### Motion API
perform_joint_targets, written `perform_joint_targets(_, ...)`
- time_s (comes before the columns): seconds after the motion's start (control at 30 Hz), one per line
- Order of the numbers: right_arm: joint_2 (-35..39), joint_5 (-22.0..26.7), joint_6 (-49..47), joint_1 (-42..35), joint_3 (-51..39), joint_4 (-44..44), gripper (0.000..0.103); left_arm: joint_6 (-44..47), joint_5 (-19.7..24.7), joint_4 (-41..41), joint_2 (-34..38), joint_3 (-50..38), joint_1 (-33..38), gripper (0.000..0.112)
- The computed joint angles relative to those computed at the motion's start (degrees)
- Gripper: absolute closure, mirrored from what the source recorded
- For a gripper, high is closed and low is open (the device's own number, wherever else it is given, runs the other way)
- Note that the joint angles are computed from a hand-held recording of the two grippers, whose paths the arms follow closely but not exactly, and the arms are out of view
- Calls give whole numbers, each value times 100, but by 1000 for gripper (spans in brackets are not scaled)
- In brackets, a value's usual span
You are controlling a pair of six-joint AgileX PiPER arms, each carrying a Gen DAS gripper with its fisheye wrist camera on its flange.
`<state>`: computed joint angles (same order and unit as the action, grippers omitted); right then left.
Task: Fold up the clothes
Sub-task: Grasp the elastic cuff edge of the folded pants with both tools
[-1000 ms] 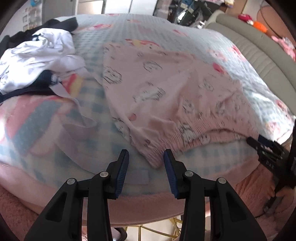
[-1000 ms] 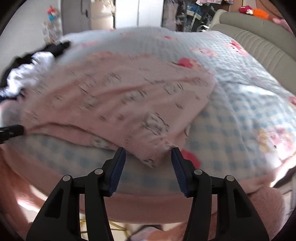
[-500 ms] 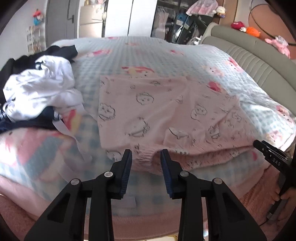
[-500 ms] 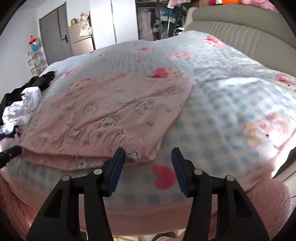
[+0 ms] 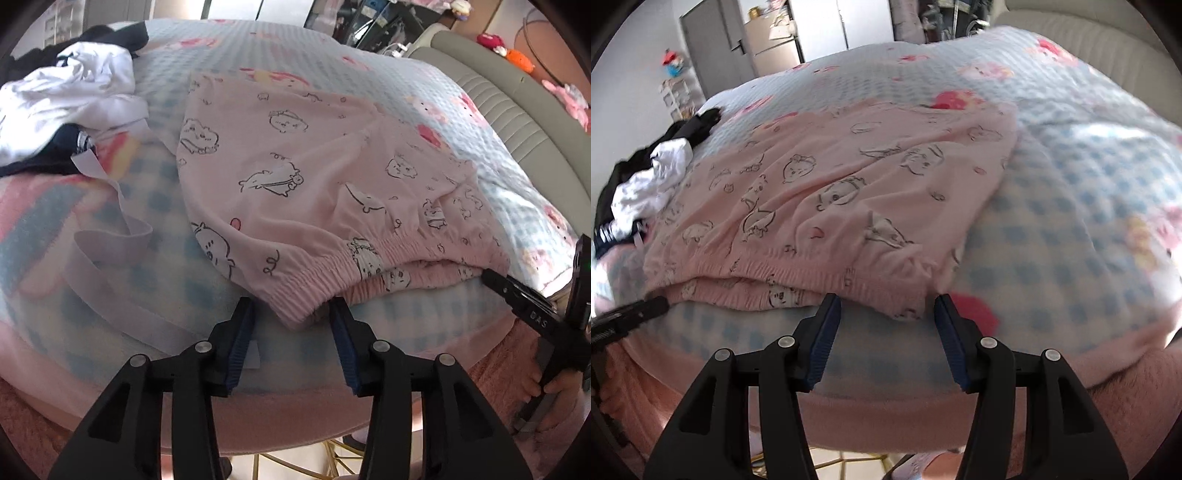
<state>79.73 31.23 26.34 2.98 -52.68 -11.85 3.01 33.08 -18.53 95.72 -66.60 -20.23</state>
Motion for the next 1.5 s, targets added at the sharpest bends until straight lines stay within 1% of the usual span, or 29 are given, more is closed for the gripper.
perform_joint_targets(0.07,12,-47,349,107,7,-380,49,-595,-162,714,-79,55,-143,69)
perform_joint_targets(0.1,-30,-36,741,132,28,-755,49,-850,-223,984,-120,71,-173,69)
perform_joint_targets(0.13,-68,-10,1166,165,51,-1160,49,-942,-262,1026,-154,65,-132,69)
perform_joint_targets(0.17,-109,38,1362,136,39,-1342,49,-976,-286,1005,-172,44,-76,69)
perform_joint_targets(0.2,-208,-96,1406,39,131,-1295,49,-901,-286,862,-177,15,-1,69)
perform_joint_targets(0.23,-310,-220,1222,-119,192,-1019,49,-792,-291,701,-201,22,72,69)
perform_joint_targets(0.33,-249,-186,482,-397,172,-204,49,-724,-266,577,-163,5,121,69)
perform_joint_targets(0.4,-80,-27,-104,-471,65,424,49,-665,-251,454,-109,-21,126,69)
perform_joint_targets(0.5,-163,136,-1331,-644,150,1671,48,-590,-251,353,-73,-86,145,69)
perform_joint_targets(0.57,-159,212,-1638,-579,162,1887,47,-481,-233,246,-27,-162,182,69)
perform_joint_targets(0.63,-64,180,-1335,-393,90,1467,47,-375,-206,82,21,-205,229,69)
perform_joint_targets(0.77,197,52,-587,-130,-78,565,47,-406,-165,124,47,-211,216,69)
perform_joint_targets(0.87,55,-141,-141,-44,24,192,48,-353,-148,103,18,-173,219,69)
perform_joint_targets(0.9,-71,-227,-174,-54,125,239,48,-325,-142,82,14,-168,227,69)
perform_joint_targets(1.0,-157,-342,-952,-275,162,1072,48,-291,-101,18,49,-208,257,69)
perform_joint_targets(1.1,-177,-411,-1135,-379,164,1370,48,-288,-100,-1,87,-242,263,69)
perform_joint_targets(1.2,-5,-391,-498,-344,34,740,48,-262,-149,-104,117,-226,242,69)
perform_joint_targets(1.27,106,-371,-161,-363,-76,415,49,-45,-116,-467,161,-226,275,69)
perform_joint_targets(1.3,155,-383,-90,-411,-120,388,49,130,-77,-718,179,-216,297,69)
perform_joint_targets(1.33,203,-394,-63,-471,-166,398,55,418,7,-1089,192,-190,325,69)
perform_joint_targets(1.37,270,-350,-265,-538,-225,606,60,588,62,-1313,192,-160,326,69)
perform_joint_targets(1.4,357,-205,-697,-610,-297,1043,71,581,47,-1308,167,-120,281,69)
perform_joint_targets(1.43,302,-208,-1061,-690,-232,1497,78,559,28,-1278,144,-87,235,69)
perform_joint_targets(1.5,189,-181,-1798,-861,-91,2411,84,403,-33,-1076,127,-86,167,70)
